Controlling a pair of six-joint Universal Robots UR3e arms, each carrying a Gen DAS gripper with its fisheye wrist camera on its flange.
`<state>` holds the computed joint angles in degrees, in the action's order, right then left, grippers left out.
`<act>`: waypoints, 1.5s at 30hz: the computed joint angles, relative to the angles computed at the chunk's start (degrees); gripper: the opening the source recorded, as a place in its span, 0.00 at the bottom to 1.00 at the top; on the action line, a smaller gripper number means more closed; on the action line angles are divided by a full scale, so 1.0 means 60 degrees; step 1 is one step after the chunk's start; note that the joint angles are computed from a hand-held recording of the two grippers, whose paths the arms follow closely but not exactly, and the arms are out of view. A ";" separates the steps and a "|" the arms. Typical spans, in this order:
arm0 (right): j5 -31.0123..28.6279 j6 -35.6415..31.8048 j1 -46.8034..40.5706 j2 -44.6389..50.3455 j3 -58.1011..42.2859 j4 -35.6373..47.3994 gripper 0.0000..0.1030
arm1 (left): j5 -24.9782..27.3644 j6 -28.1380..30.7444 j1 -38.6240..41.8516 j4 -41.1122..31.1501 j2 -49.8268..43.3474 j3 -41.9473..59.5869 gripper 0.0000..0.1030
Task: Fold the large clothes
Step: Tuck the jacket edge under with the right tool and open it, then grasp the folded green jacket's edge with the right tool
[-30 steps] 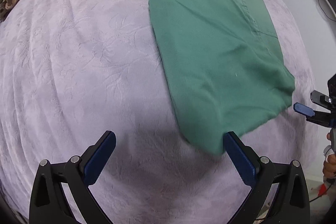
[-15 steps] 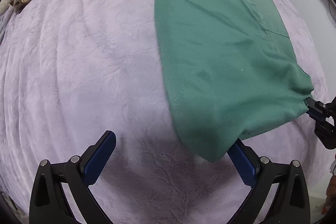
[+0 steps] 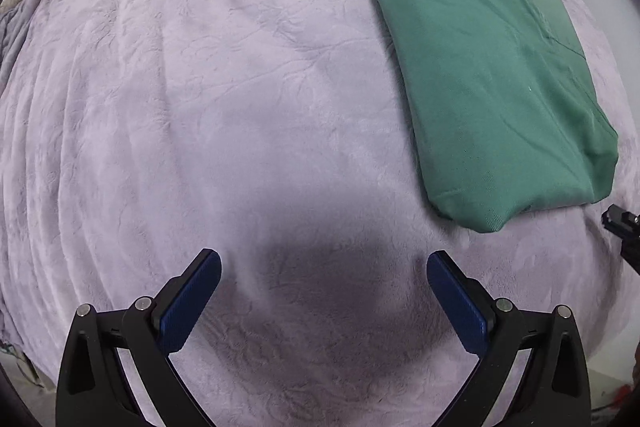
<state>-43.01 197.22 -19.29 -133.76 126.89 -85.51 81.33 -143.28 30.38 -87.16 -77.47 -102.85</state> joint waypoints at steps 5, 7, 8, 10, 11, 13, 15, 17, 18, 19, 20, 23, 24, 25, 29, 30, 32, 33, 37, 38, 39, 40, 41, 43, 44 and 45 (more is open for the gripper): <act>-0.0149 0.0100 0.0727 0.1371 -0.1522 -0.1565 0.11 | -0.0725 -0.0426 0.0291 -0.0714 -0.0634 0.1584 1.00; -0.0677 0.0589 0.1450 0.2498 -0.2051 -0.2917 0.11 | -0.0997 -0.0740 0.0057 -0.0639 -0.1117 0.2118 1.00; -0.0907 0.0724 0.1702 0.3010 -0.2316 -0.3376 0.11 | -0.1083 -0.1009 -0.0207 -0.0386 -0.1342 0.2230 1.00; -0.1432 0.0917 0.2085 0.3745 -0.2762 -0.3892 0.11 | -0.1160 -0.1425 -0.0718 -0.0047 -0.1779 0.2438 1.00; -0.1641 0.0916 0.2249 0.4120 -0.2951 -0.4137 0.11 | -0.1085 -0.1612 -0.1074 0.0137 -0.2018 0.2450 1.00; -0.2332 0.0675 0.2707 0.4952 -0.3636 -0.3857 0.11 | -0.0746 -0.2082 -0.1864 0.0835 -0.2012 0.1700 1.00; -0.2596 0.0462 0.2921 0.5488 -0.3676 -0.3585 0.07 | -0.0846 -0.2130 -0.1915 0.1033 -0.1870 0.1179 1.00; -0.2495 0.0362 0.2905 0.5734 -0.3452 -0.3469 0.03 | -0.1036 -0.2117 -0.1729 0.0757 -0.1905 0.1248 1.00; -0.2390 0.0300 0.2830 0.5625 -0.3248 -0.3383 0.03 | -0.1051 -0.2069 -0.1679 0.0603 -0.1928 0.1334 1.00; -0.2270 0.0294 0.2717 0.5393 -0.3008 -0.3381 0.03 | -0.1033 -0.2013 -0.1668 0.0509 -0.1935 0.1412 1.00; -0.2147 0.0284 0.2604 0.5170 -0.2912 -0.3307 0.03 | -0.1010 -0.1955 -0.1674 0.0453 -0.1938 0.1486 1.00; -0.1875 -0.0006 0.2329 0.4637 -0.3000 -0.2870 0.08 | -0.0897 -0.1703 -0.1648 0.0184 -0.2058 0.1897 1.00; -0.1846 -0.0181 0.2216 0.4415 -0.3091 -0.2600 0.08 | -0.0843 -0.1712 -0.1693 0.0125 -0.2119 0.2027 1.00; -0.1816 -0.0336 0.2107 0.4286 -0.3311 -0.2362 0.12 | -0.0785 -0.1748 -0.1747 0.0092 -0.2173 0.2133 1.00; -0.2014 -0.0588 0.1818 0.4183 -0.3954 -0.2204 0.77 | -0.0865 -0.2007 -0.1914 0.0130 -0.2813 0.2778 1.00; -0.2039 -0.0642 0.1745 0.4296 -0.4095 -0.2296 0.79 | -0.0963 -0.2107 -0.1967 0.0075 -0.3042 0.3070 1.00; -0.2072 -0.0745 0.1635 0.4686 -0.4372 -0.2352 0.79 | -0.1220 -0.2188 -0.1945 -0.0103 -0.3396 0.3556 1.00; -0.2088 -0.0613 0.1645 0.4885 -0.4428 -0.2565 0.79 | -0.1349 -0.2289 -0.2008 -0.0290 -0.3739 0.4053 1.00; -0.1791 -0.0703 0.1383 0.5702 -0.4593 -0.2899 0.79 | -0.1850 -0.2210 -0.1975 -0.0807 -0.4769 0.5107 1.00; -0.1753 -0.0739 0.1365 0.5945 -0.4670 -0.3002 0.79 | -0.2003 -0.2202 -0.1983 -0.0930 -0.5035 0.5332 1.00; -0.1648 -0.0878 0.1254 0.6088 -0.4660 -0.3034 0.79 | -0.2173 -0.2154 -0.1955 -0.1136 -0.5332 0.5618 1.00; -0.1486 -0.0921 0.1212 0.6342 -0.4683 -0.3203 0.79 | -0.2366 -0.2120 -0.1943 -0.1288 -0.5636 0.5856 1.00; -0.1301 -0.0996 0.1136 0.6554 -0.4704 -0.3323 0.79 | -0.2519 -0.1998 -0.1914 -0.1493 -0.5589 0.5693 1.00; -0.0787 -0.1230 0.0934 0.7057 -0.4774 -0.3536 0.79 | -0.3018 -0.1812 -0.1899 -0.2011 -0.6194 0.6203 1.00; -0.0505 -0.1420 0.0772 0.7338 -0.4822 -0.3577 0.79 | -0.3199 -0.1794 -0.1909 -0.2199 -0.6477 0.6437 1.00; -0.0292 -0.1481 0.0695 0.7677 -0.4906 -0.3724 0.79 | -0.3316 -0.1774 -0.1901 -0.2275 -0.6651 0.6546 1.00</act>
